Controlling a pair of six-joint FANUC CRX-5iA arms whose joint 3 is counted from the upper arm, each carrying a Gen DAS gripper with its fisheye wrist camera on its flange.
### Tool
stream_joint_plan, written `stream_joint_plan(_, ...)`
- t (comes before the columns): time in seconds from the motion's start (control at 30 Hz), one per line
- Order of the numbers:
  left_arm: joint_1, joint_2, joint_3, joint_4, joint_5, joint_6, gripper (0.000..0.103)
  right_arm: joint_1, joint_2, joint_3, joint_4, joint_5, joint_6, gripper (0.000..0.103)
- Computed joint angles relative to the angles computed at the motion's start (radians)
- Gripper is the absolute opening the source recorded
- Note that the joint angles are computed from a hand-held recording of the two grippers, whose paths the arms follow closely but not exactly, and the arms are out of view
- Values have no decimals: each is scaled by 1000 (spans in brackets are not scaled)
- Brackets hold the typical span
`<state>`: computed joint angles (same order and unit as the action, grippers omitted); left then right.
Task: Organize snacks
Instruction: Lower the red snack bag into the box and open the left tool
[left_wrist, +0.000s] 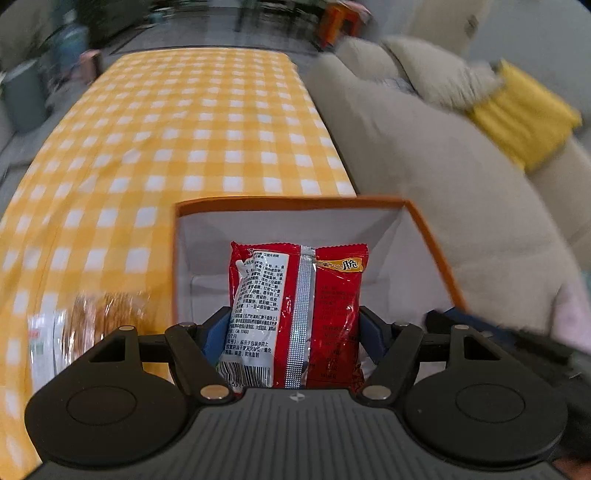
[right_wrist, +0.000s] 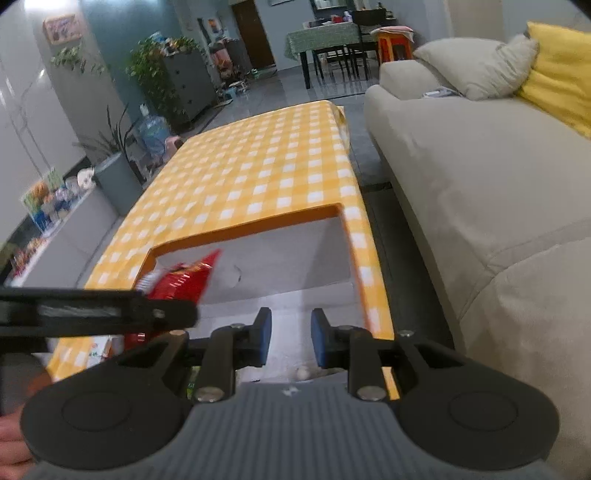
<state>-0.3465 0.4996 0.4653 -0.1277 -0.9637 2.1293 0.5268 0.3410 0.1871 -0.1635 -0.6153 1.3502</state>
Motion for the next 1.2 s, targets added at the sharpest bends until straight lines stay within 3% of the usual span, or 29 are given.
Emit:
stream_joint_plan(0.07, 10, 28, 18, 33, 14, -146, 82, -23, 2, 4, -33, -1, 18, 22)
stream_joint_plan(0.2, 35, 100, 112, 97, -66, -466, 82, -62, 15, 30, -118, -10, 72, 20)
stream_joint_plan(0.3, 41, 176, 247, 76, -214, -591, 82, -87, 22, 52, -193, -25, 121, 20)
stream_joint_plan(0.37, 58, 206, 286, 118, -262, -709, 82, -92, 25, 58, -216, -21, 145, 22)
stream_joint_plan(0.47, 62, 219, 292, 128, -273, -877, 82, -144, 65, 145, -390, -144, 299, 22)
stream_joint_plan(0.53, 52, 229, 305, 98, -282, -958, 81, -160, 82, 178, -439, -200, 353, 22)
stream_joint_plan(0.7, 26, 295, 410, 8, -365, -1106, 81, -162, 82, 196, -468, -244, 436, 22)
stream_joint_plan(0.87, 16, 258, 356, -4, -305, -1262, 86, -156, 103, 216, -449, -267, 404, 22)
stream_joint_plan(0.93, 27, 247, 334, 50, -294, -1293, 87, -152, 115, 226, -432, -276, 369, 22)
stream_joint_plan(1.0, 47, 244, 326, 128, -324, -1352, 95, -148, 115, 220, -414, -267, 347, 21)
stream_joint_plan(1.2, 30, 223, 322, 31, -332, -1341, 95, -150, 98, 199, -406, -248, 344, 23)
